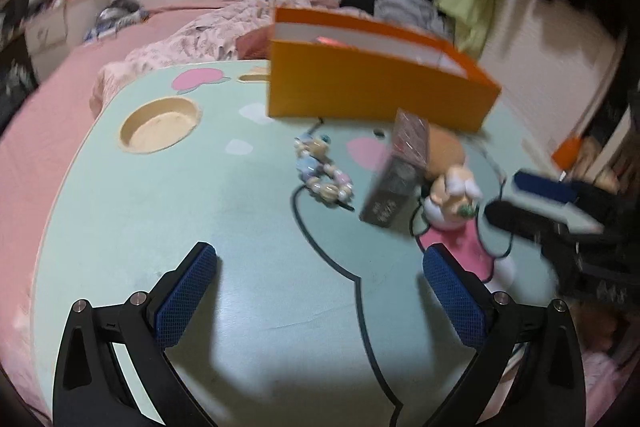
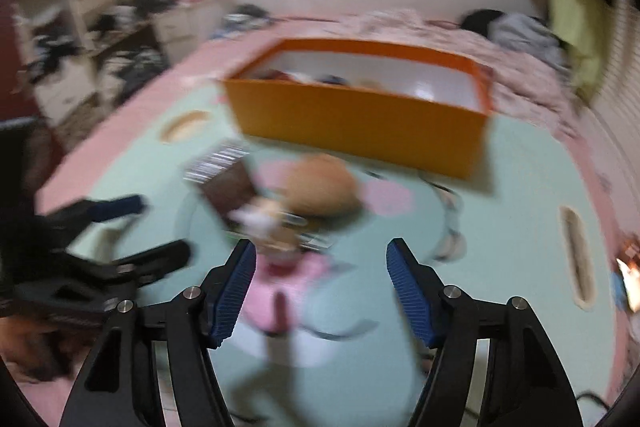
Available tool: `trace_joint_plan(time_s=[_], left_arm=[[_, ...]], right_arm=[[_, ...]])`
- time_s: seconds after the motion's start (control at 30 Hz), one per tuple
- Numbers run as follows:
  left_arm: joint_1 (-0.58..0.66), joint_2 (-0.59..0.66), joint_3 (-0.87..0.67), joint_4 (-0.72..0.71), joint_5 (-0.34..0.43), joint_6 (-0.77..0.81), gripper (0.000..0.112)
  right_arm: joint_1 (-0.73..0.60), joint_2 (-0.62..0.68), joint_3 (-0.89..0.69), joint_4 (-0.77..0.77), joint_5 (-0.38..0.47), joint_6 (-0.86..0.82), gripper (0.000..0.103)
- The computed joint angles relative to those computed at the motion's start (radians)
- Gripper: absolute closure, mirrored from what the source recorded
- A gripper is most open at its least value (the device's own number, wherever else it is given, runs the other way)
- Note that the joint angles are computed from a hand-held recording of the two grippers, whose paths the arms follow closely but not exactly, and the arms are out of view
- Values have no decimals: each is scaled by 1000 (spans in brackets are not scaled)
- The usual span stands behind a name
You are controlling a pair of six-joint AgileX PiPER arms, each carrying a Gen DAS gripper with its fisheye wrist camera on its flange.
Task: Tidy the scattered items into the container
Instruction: 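Grasp the white figurine with the right gripper while the left grasps the patterned small box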
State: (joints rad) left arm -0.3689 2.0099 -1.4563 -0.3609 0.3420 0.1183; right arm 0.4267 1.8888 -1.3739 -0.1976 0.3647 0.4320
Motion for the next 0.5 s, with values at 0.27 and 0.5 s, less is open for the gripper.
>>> trace_joint_plan(time_s=[0.27,0.5], left_arm=[[61,-54,117,-422,-94,326,10],[40,-74,122,-565,-98,540,10]], right_arm=[[25,199,-314,34,255,-96,64],[-2,107,-152,49,137,-46,70]])
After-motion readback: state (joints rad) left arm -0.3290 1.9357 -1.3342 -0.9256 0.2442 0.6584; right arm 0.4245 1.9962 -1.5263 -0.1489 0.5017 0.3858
